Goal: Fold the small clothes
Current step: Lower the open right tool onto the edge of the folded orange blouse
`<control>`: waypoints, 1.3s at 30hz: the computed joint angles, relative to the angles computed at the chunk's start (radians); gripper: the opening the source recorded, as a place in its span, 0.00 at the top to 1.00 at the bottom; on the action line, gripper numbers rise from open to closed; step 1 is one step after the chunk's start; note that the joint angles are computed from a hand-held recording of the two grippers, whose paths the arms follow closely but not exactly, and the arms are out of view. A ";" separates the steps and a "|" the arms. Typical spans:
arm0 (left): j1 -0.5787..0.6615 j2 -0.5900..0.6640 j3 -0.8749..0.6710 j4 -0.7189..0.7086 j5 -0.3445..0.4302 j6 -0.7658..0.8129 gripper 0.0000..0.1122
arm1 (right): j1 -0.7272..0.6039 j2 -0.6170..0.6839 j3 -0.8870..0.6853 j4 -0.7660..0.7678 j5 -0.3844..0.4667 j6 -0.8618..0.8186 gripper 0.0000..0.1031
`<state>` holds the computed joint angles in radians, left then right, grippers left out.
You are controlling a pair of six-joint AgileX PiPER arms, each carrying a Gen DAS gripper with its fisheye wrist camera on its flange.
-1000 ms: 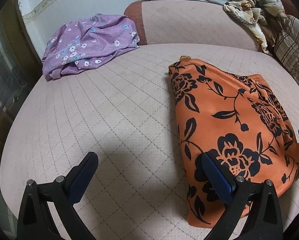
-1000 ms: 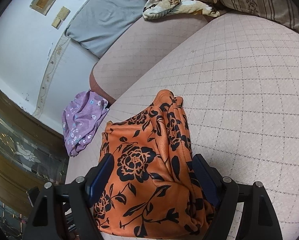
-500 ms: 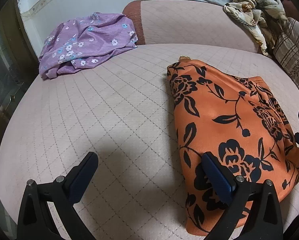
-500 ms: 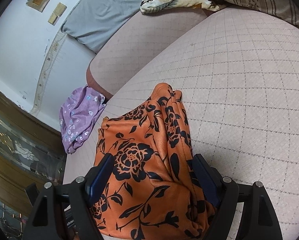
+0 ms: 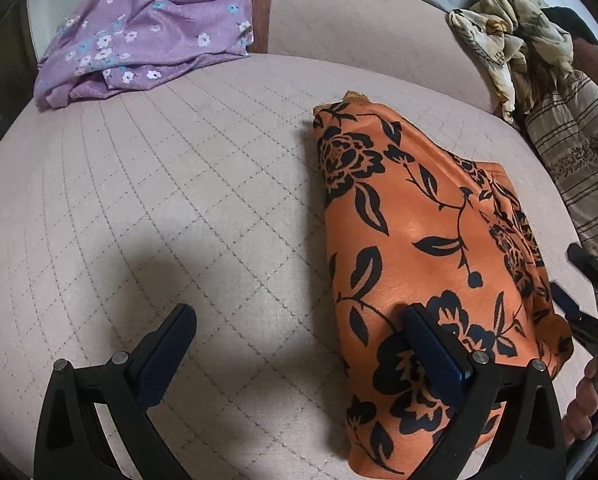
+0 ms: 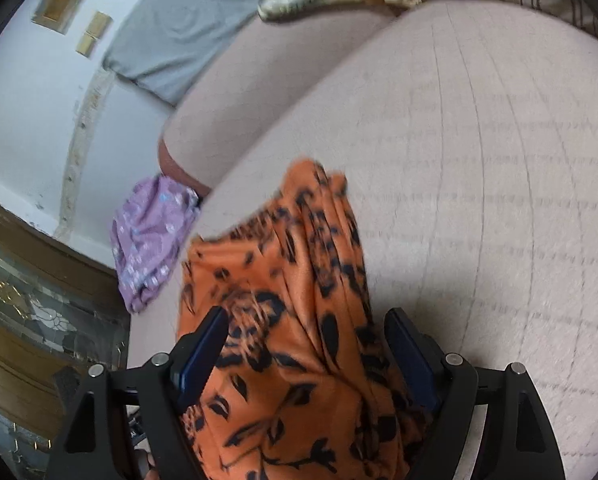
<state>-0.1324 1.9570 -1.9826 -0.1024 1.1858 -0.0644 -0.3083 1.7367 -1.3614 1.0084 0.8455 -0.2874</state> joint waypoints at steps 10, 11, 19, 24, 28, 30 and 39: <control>-0.088 -0.045 0.119 0.125 -0.153 0.014 0.10 | 0.118 0.041 -0.098 -0.139 0.054 -0.036 0.44; -0.087 -0.051 0.127 0.121 -0.159 0.010 0.10 | 0.128 0.056 -0.108 -0.171 0.062 -0.005 0.45; -0.095 -0.072 0.118 0.131 -0.155 0.025 0.10 | 0.027 0.024 -0.064 -0.036 0.059 -0.034 0.41; -0.098 -0.079 0.106 0.113 -0.165 0.053 0.10 | -0.023 0.049 -0.095 -0.037 0.068 0.028 0.37; -0.081 -0.063 0.075 0.048 -0.139 0.099 0.10 | -0.043 0.101 -0.154 -0.051 0.101 0.079 0.36; -0.081 -0.058 0.068 0.035 -0.130 0.113 0.10 | -0.053 0.121 -0.170 -0.038 0.121 0.082 0.35; -0.061 -0.034 0.080 -0.044 -0.137 0.175 0.10 | -0.058 0.156 -0.184 -0.043 0.162 0.092 0.35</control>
